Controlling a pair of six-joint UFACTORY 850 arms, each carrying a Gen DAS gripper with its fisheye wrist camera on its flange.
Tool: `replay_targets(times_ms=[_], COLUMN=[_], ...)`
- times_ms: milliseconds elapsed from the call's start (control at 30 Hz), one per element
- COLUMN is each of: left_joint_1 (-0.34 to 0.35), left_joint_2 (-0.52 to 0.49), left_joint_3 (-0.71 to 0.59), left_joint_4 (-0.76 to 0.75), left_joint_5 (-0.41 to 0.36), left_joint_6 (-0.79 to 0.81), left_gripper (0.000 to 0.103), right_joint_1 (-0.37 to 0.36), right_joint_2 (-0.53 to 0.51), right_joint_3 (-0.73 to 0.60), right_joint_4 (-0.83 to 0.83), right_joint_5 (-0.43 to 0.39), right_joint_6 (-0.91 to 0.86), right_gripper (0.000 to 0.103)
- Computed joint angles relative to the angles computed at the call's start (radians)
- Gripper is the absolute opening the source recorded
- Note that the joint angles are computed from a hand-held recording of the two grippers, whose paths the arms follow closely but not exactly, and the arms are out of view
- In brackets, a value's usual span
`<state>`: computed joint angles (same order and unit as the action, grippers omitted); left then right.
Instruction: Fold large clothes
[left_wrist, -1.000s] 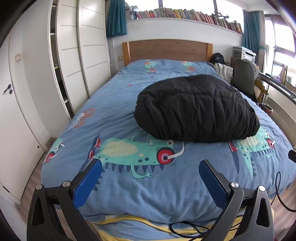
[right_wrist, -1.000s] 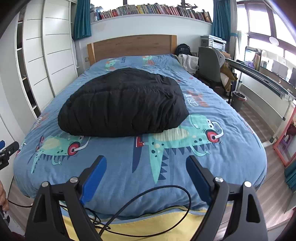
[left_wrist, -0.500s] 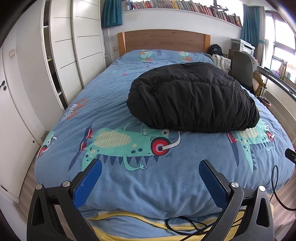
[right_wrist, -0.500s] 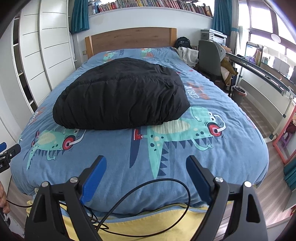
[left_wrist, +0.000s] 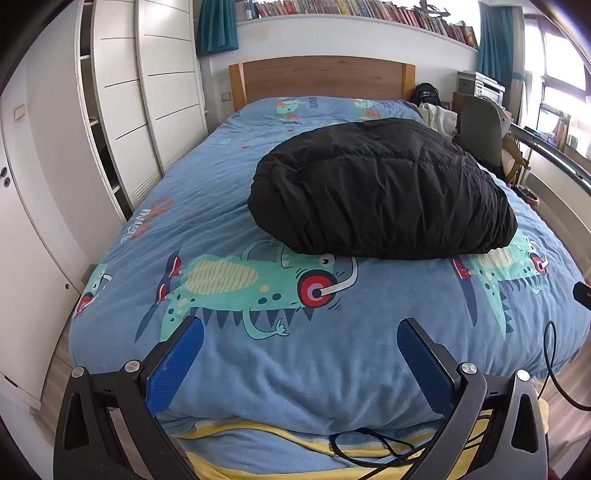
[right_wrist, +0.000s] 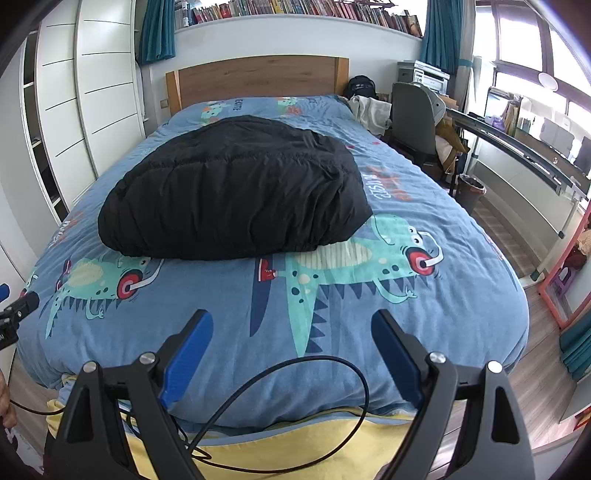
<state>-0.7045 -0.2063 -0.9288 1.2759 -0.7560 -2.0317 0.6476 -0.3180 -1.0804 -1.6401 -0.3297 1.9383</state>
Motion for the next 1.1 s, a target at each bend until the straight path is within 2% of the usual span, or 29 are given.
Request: replay_targets(times_ms=[233,733,1100], left_joint_1=[-0.010,-0.029,-0.022], left_joint_2=[-0.009,-0.042,-0.040], left_joint_3=[-0.013,-0.065,-0.059], left_joint_4=[-0.008,-0.057,-0.060], left_joint_5=[-0.011,-0.049,-0.040], left_joint_6=[0.014,0.093,0.105], left_gripper=[0.102,0.102,0.102], right_joint_1=[0.009,-0.006,-0.010], right_joint_2=[0.014,0.028,0.024], right_joint_3=[0.006,0.035,0.038], right_joint_4=[-0.029,-0.178,-0.192], right_joint_5=[-0.016,0.007,0.012], right_joint_6=[0.009,0.151,0.166], right_gripper=[0.088,0.088,0.088])
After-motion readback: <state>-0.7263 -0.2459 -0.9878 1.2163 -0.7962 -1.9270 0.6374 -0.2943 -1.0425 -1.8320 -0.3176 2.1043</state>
